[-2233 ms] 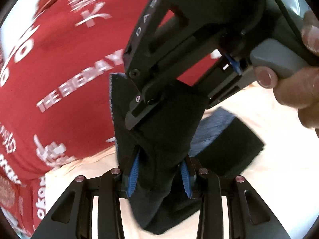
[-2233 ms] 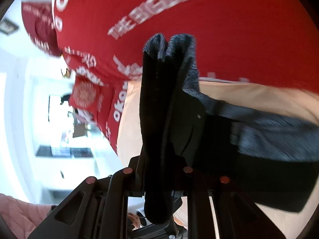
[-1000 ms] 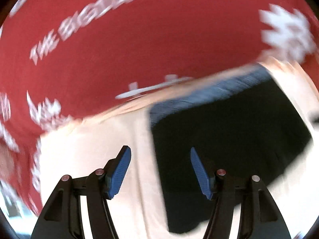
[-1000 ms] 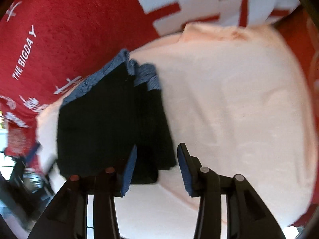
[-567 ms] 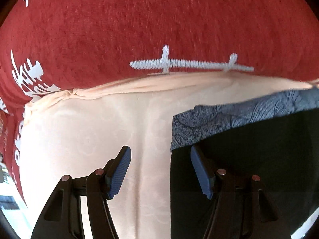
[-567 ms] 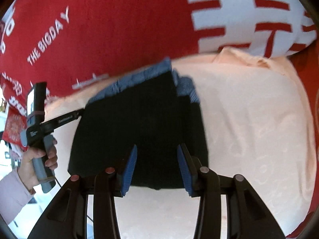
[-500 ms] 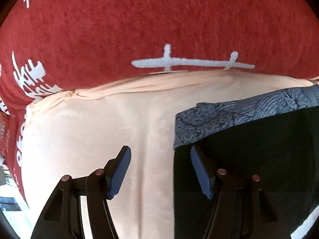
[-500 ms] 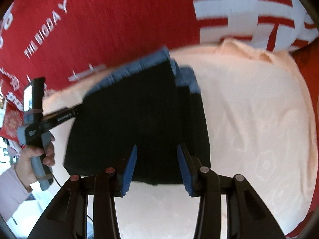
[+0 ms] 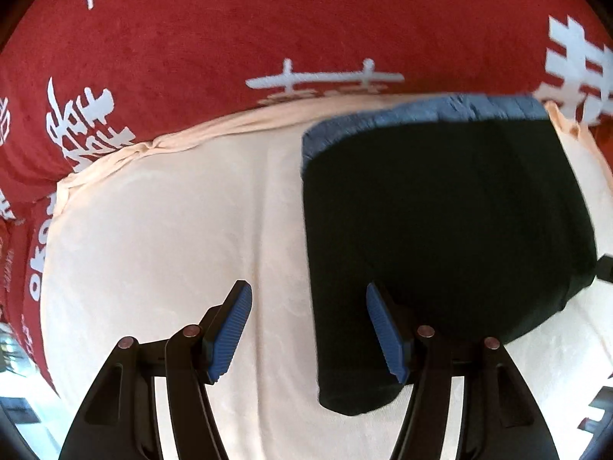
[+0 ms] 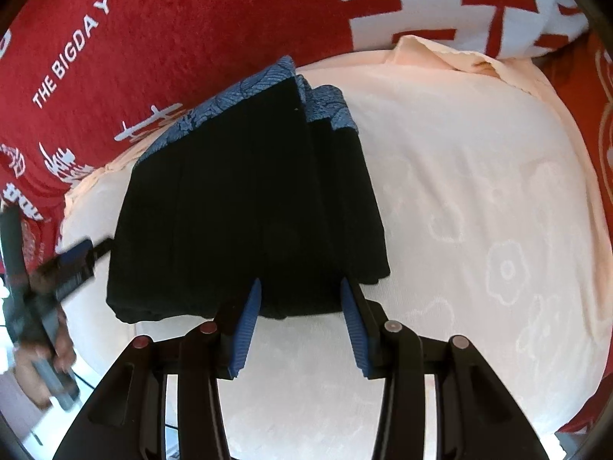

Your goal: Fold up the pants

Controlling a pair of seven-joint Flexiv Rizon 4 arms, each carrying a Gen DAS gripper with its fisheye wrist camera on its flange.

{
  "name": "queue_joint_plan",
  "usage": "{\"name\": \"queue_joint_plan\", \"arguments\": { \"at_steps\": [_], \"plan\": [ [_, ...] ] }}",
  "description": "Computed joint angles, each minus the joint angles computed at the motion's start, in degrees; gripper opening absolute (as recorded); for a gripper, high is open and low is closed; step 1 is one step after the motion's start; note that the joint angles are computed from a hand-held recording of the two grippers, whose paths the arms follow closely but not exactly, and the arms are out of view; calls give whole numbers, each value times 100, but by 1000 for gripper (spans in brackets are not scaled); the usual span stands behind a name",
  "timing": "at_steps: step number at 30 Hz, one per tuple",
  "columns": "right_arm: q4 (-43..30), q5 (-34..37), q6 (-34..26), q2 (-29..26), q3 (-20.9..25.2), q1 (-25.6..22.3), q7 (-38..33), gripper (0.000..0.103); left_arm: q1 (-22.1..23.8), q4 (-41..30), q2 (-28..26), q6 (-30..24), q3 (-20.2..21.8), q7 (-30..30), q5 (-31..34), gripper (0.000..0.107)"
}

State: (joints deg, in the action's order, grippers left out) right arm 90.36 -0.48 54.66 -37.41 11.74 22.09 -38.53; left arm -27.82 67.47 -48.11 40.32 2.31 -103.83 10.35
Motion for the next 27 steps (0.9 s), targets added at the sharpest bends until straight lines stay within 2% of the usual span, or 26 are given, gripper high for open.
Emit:
{"name": "queue_joint_plan", "arguments": {
  "at_steps": [7,11,17,22,25,27],
  "plan": [
    [-151,49,-532,-108,73,21,-165,46,-151,-75,-2,-2,112,13,278,64],
    [-108,66,-741,-106,42,140,-23,46,-70,-80,7,-69,40,-20,153,64],
    [255,-3,-487,226,-55,215,311,46,-152,-143,20,-188,85,-25,255,64],
    [413,-372,30,408,-259,292,616,46,-174,-182,15,-258,87,-63,306,64],
    [215,-496,239,244,-197,238,435,46,-206,-186,19,-246,108,-42,392,64],
    [-181,-446,36,-24,-75,168,216,46,-200,-199,15,-272,101,-45,390,64]
  ]
}}
